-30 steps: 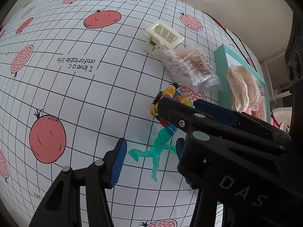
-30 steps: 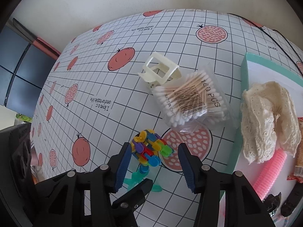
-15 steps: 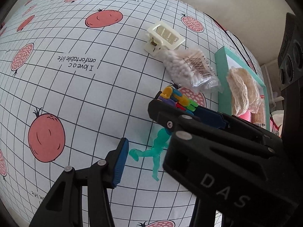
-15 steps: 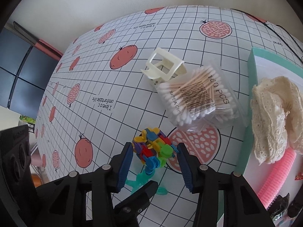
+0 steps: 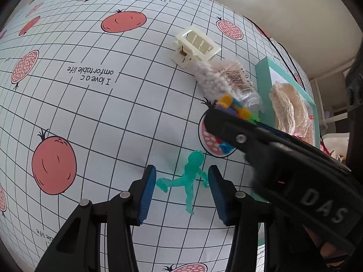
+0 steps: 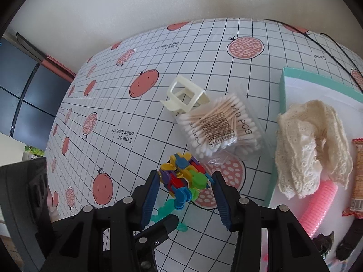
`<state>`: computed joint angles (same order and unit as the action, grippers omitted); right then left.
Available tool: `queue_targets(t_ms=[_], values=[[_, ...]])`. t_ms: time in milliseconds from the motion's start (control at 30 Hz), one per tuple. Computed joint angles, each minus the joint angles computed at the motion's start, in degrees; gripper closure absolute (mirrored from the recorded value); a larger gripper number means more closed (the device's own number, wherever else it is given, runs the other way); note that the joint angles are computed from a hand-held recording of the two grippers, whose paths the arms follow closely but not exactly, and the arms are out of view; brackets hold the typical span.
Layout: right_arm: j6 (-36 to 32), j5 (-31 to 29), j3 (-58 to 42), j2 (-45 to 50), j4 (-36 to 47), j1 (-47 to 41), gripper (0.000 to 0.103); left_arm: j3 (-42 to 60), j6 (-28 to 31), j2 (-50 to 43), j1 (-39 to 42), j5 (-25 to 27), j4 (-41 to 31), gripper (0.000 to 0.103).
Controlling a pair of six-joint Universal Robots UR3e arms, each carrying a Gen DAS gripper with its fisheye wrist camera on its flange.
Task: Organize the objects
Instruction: 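Grasp the green stick figure with the left tool while the right tool grasps the block toy, then carry the green figure and colourful block toy into the teal tray with both tools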
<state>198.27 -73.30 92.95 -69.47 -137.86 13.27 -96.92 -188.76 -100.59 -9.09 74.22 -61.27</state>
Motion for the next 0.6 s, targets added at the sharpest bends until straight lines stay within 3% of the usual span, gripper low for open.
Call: queue_targets(t_ms=[433, 600], values=[[-1.76, -0.88, 6.36, -12.39, -0.30, -4.68, 0.053, -6.25, 2.44, 9.81, 5.91, -2.95, 0.62, 0.054], [-2.97, -0.81, 11.69, -19.99, 0.06, -9.06, 0.053, 0.76, -1.68, 3.05, 2.65, -2.98, 4.55, 0.054]])
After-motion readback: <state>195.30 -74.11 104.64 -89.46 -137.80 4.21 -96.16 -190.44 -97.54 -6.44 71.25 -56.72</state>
